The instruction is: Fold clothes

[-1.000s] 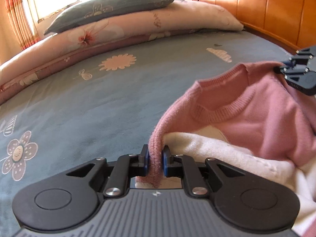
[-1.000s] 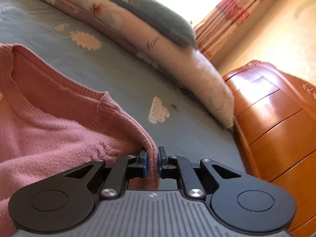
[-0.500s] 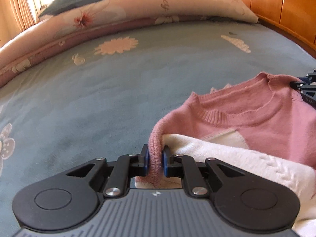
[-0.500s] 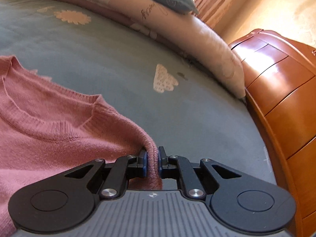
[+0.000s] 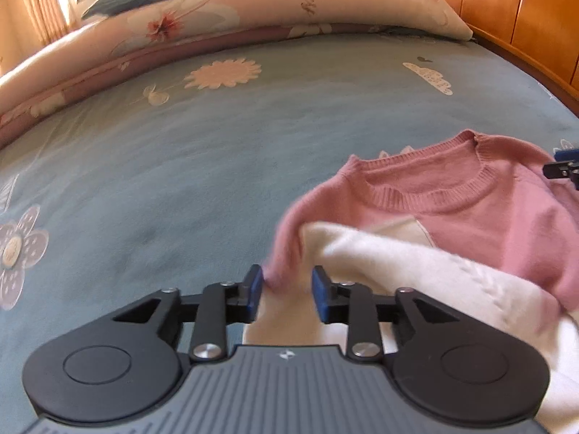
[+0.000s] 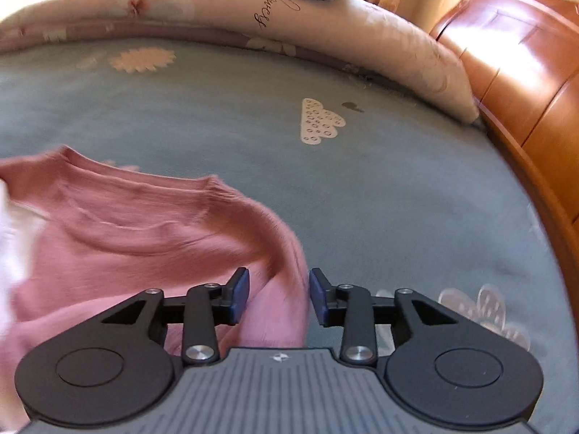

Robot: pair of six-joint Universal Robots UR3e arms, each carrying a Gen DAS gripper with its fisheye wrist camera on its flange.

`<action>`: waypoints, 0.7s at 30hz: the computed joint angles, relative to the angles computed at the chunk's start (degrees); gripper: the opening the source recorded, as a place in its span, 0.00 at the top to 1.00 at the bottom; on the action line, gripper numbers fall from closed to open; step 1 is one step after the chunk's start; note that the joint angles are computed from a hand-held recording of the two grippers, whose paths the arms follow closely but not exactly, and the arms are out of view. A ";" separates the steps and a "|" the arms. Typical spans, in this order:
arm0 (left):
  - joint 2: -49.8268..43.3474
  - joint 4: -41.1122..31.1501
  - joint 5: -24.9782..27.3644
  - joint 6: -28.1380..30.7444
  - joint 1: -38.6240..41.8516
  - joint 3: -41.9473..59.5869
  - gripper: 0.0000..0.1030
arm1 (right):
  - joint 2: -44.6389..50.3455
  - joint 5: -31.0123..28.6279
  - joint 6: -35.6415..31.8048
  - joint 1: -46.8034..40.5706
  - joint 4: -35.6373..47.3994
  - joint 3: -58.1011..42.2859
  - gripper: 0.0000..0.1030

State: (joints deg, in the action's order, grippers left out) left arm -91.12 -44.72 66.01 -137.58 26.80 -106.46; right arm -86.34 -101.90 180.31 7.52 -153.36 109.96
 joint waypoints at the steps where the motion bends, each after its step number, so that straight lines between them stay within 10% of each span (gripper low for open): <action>1: 1.30 -4.33 -0.30 0.71 1.03 1.11 0.68 | -2.68 1.54 0.74 -0.45 2.30 0.61 0.58; 10: 13.22 -35.41 -2.52 11.01 12.63 5.56 0.64 | -20.70 9.29 5.41 0.14 22.82 1.33 0.54; 21: 34.34 -67.74 -3.10 41.17 39.21 -1.71 0.54 | -46.03 18.24 15.78 2.25 38.87 11.04 0.48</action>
State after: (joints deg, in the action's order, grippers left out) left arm -56.78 -112.46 62.91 -96.41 66.00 -108.17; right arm -132.37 -83.67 196.10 9.77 -114.49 121.00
